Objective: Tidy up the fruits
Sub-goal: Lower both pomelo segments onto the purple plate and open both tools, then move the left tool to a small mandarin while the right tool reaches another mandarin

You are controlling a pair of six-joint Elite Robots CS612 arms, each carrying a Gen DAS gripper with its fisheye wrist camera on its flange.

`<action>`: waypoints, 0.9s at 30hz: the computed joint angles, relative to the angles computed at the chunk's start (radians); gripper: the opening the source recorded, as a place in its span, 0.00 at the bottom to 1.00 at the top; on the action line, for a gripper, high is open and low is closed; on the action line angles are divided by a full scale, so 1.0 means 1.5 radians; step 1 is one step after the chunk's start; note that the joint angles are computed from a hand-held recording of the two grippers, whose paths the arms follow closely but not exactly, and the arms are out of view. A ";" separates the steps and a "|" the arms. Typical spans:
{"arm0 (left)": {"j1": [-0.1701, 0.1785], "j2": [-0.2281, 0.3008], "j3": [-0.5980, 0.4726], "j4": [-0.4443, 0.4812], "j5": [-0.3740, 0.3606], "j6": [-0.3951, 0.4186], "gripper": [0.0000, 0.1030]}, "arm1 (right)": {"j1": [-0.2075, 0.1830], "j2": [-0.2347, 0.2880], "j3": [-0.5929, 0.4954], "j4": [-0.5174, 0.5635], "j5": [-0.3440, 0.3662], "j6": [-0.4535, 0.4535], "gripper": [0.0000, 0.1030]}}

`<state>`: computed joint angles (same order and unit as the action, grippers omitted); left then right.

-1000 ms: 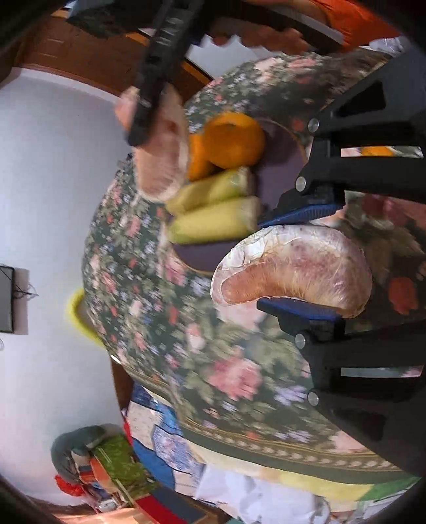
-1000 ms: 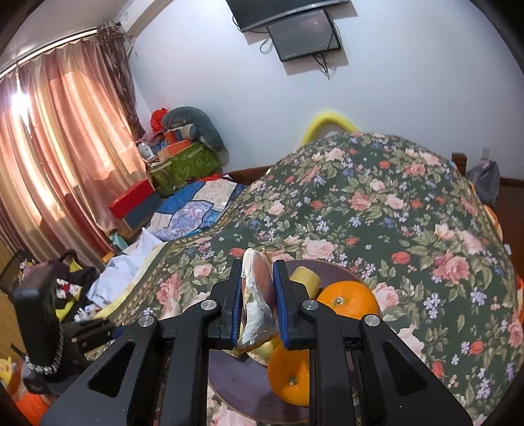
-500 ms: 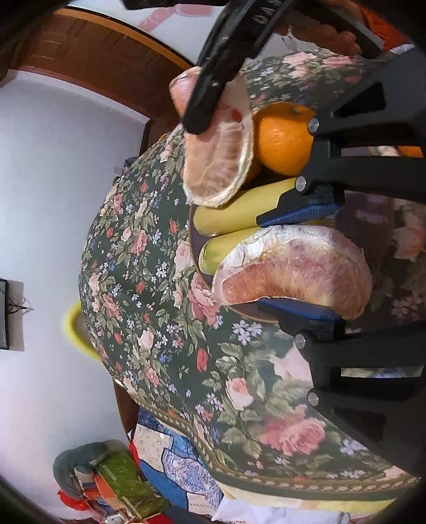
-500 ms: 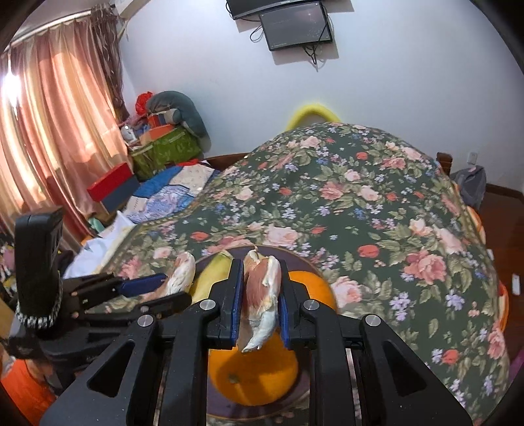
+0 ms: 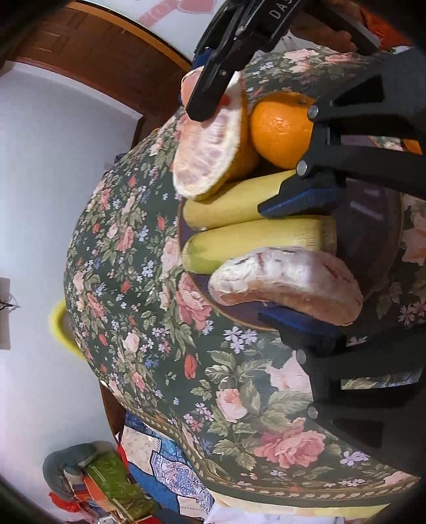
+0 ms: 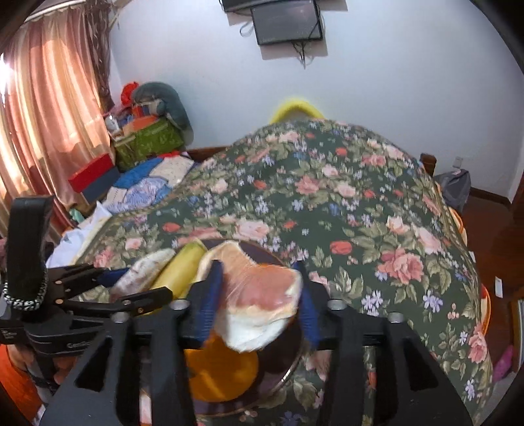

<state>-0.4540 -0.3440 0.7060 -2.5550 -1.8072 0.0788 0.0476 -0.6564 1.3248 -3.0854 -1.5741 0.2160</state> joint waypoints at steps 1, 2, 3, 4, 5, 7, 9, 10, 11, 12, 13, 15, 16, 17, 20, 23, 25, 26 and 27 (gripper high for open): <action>0.000 -0.003 0.006 -0.003 0.003 0.003 0.57 | 0.000 0.000 0.003 -0.003 -0.003 0.000 0.47; -0.001 -0.007 0.014 -0.008 0.006 0.005 0.57 | 0.000 0.000 0.006 -0.008 -0.007 0.003 0.50; 0.000 -0.009 0.018 -0.011 0.005 0.006 0.58 | 0.000 -0.002 0.008 -0.006 -0.009 0.005 0.57; 0.000 -0.012 0.024 -0.015 0.003 0.004 0.58 | 0.000 -0.004 0.011 -0.001 -0.008 0.008 0.59; 0.001 -0.015 0.029 -0.018 0.002 0.002 0.59 | -0.001 -0.005 0.013 -0.002 -0.005 0.010 0.59; 0.002 -0.021 0.040 -0.025 0.002 0.000 0.60 | -0.003 -0.008 0.021 -0.006 0.001 0.017 0.59; 0.002 -0.028 0.052 -0.033 0.005 0.001 0.60 | -0.004 -0.012 0.026 -0.005 0.004 0.023 0.59; 0.002 -0.032 0.058 -0.038 0.005 0.000 0.60 | -0.003 -0.015 0.030 -0.002 0.004 0.024 0.59; 0.003 -0.038 0.068 -0.047 0.004 -0.001 0.60 | -0.003 -0.017 0.033 0.000 0.003 0.023 0.59; 0.003 -0.042 0.075 -0.048 0.005 -0.003 0.60 | -0.002 -0.020 0.037 0.001 0.002 0.022 0.59; 0.003 -0.048 0.084 -0.055 0.005 -0.005 0.60 | -0.001 -0.023 0.041 0.004 0.002 0.019 0.59; 0.004 -0.059 0.101 -0.068 0.004 -0.006 0.60 | 0.002 -0.029 0.049 0.003 -0.002 0.011 0.59; 0.004 -0.065 0.111 -0.074 0.004 -0.006 0.60 | 0.004 -0.034 0.056 -0.001 -0.007 0.008 0.59; 0.004 -0.074 0.126 -0.086 0.006 -0.004 0.60 | 0.006 -0.037 0.061 -0.004 -0.010 0.008 0.59; 0.004 -0.099 0.164 -0.116 0.009 -0.002 0.60 | 0.009 -0.049 0.080 -0.026 -0.009 0.015 0.59; 0.004 -0.121 0.200 -0.147 0.013 -0.002 0.60 | 0.014 -0.065 0.101 -0.053 -0.010 0.019 0.59; 0.004 -0.137 0.225 -0.169 0.016 0.001 0.62 | 0.019 -0.074 0.111 -0.066 -0.015 0.015 0.59; 0.004 -0.146 0.239 -0.182 0.017 0.003 0.63 | 0.021 -0.077 0.115 -0.071 -0.018 0.012 0.59; 0.004 -0.155 0.253 -0.195 0.017 0.002 0.64 | 0.024 -0.081 0.119 -0.078 -0.023 0.009 0.59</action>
<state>-0.4484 -0.5758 1.0857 -2.8478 -1.7820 0.0821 0.0830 -0.7781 1.5038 -3.2027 -1.6087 0.2292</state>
